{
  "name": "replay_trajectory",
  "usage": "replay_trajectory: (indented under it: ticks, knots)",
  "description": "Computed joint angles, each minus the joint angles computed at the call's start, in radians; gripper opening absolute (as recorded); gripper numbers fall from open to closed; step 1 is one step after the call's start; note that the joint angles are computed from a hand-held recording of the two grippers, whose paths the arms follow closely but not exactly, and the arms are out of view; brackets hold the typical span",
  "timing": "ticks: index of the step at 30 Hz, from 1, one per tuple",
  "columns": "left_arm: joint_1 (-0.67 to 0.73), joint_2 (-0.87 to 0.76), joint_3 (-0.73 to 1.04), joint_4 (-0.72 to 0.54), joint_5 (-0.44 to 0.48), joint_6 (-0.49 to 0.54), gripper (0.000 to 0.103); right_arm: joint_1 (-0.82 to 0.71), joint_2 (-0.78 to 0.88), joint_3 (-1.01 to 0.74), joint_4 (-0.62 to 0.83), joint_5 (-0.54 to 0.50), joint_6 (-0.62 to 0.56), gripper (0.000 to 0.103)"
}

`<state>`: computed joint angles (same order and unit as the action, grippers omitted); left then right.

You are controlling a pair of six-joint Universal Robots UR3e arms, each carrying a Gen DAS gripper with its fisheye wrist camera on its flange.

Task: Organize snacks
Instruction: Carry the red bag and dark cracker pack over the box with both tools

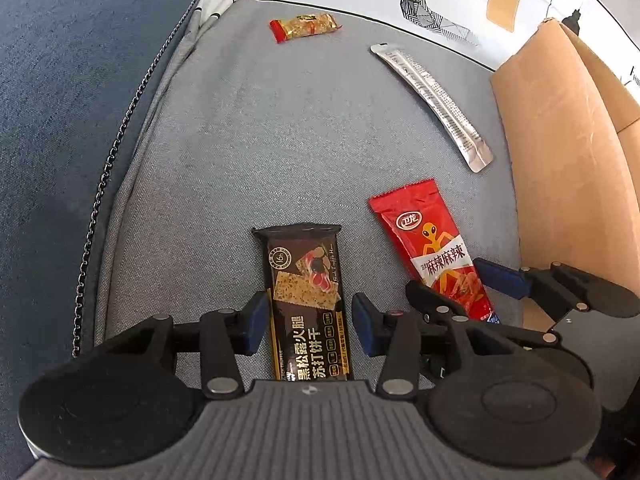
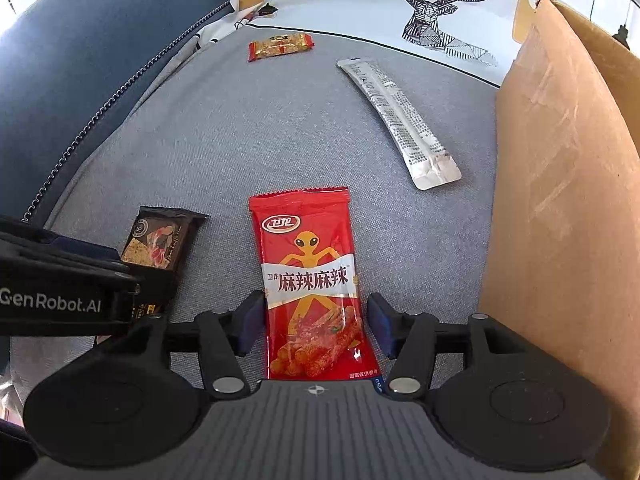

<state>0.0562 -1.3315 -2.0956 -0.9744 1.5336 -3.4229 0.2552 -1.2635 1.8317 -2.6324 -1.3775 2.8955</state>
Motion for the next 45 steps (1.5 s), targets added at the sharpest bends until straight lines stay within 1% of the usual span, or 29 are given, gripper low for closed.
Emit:
replay_trajectory:
  ticks: [7, 8, 9, 13, 16, 18, 25, 31, 45]
  knots:
    - [0.010, -0.004, -0.002, -0.013, -0.008, -0.009, 0.051, -0.001, -0.010, 0.009, -0.004, 0.000, -0.011, 0.056]
    - [0.011, -0.002, -0.003, -0.014, -0.010, -0.009, 0.051, -0.003, -0.012, 0.011, -0.006, 0.002, -0.012, 0.052]
    - [0.010, -0.002, -0.004, -0.014, -0.009, -0.008, 0.051, -0.003, -0.014, 0.015, -0.012, 0.001, -0.014, 0.050]
    - [0.004, -0.004, -0.006, -0.015, -0.007, -0.001, 0.051, -0.008, -0.021, 0.031, -0.038, -0.001, -0.007, 0.048]
    - [0.001, -0.003, -0.008, -0.003, 0.006, -0.004, 0.042, -0.025, -0.028, 0.044, -0.065, 0.017, 0.022, 0.048]
    - [0.009, 0.004, -0.016, 0.007, 0.000, -0.016, 0.041, -0.035, -0.031, 0.050, -0.077, 0.032, 0.029, 0.048]
    - [0.022, 0.003, -0.014, -0.002, -0.017, -0.011, 0.041, -0.026, -0.011, 0.022, -0.040, 0.015, 0.032, 0.049]
    - [0.021, -0.003, -0.015, -0.004, -0.016, -0.004, 0.044, -0.022, -0.002, 0.019, -0.043, 0.010, 0.035, 0.049]
    - [0.011, -0.036, -0.006, 0.001, -0.010, 0.010, 0.044, -0.017, 0.003, 0.027, -0.063, 0.005, 0.041, 0.049]
